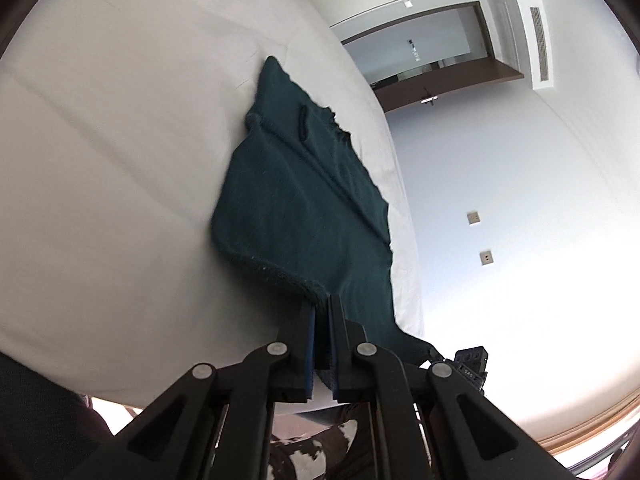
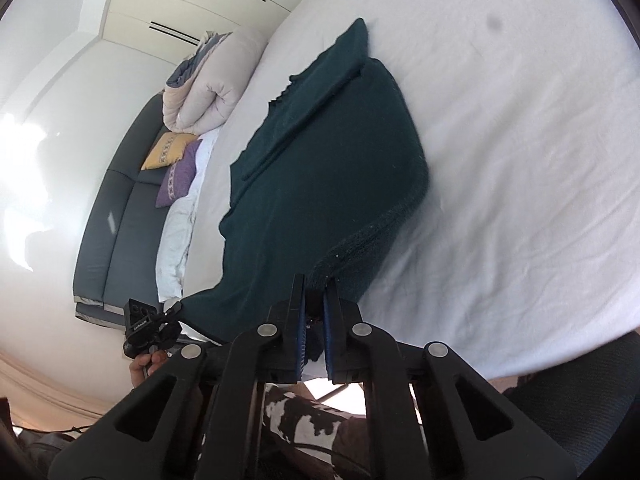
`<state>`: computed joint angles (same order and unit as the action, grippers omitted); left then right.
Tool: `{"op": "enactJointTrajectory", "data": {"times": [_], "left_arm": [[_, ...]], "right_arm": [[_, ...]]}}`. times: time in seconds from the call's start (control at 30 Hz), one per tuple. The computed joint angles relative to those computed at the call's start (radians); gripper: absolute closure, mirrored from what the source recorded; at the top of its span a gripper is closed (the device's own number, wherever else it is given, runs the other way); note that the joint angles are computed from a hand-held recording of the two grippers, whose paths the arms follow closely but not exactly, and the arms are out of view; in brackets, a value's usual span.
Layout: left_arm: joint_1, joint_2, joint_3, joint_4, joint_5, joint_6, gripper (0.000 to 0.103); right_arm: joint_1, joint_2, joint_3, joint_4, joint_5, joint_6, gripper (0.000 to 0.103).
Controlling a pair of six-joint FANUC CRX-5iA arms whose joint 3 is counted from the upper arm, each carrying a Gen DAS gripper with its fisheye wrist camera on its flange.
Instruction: Fold small clothes
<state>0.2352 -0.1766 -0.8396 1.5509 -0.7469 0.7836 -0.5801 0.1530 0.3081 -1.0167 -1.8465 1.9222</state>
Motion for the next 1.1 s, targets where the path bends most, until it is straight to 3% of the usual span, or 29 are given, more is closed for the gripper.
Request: {"op": "enactJointTrajectory", "data": {"times": [0.17,0.5,0.77,0.97,1.1], "left_arm": [[-0.040,0.072,0.091,0.118,0.047,-0.052,0.098],[-0.035,0.311,0.341,0.160,0.072,-0.026,0.098],[-0.006,0.524,0.601,0.061,0.093,0.078,0.098],[0.017,0.673,0.799,-0.096,0.105,0.223,0.098],[0.029,0.763,0.915,-0.207,0.109,0.330,0.098]], "right_arm": [[0.038,0.041,0.093,-0.079,0.040,-0.075,0.097],[0.175,0.211,0.335,-0.085,0.233,-0.248,0.097],[0.300,0.431,0.630,0.019,0.353,-0.394,0.097],[0.373,0.624,0.890,0.098,0.385,-0.518,0.097],[0.417,0.803,1.161,0.176,0.345,-0.631,0.097]]}}
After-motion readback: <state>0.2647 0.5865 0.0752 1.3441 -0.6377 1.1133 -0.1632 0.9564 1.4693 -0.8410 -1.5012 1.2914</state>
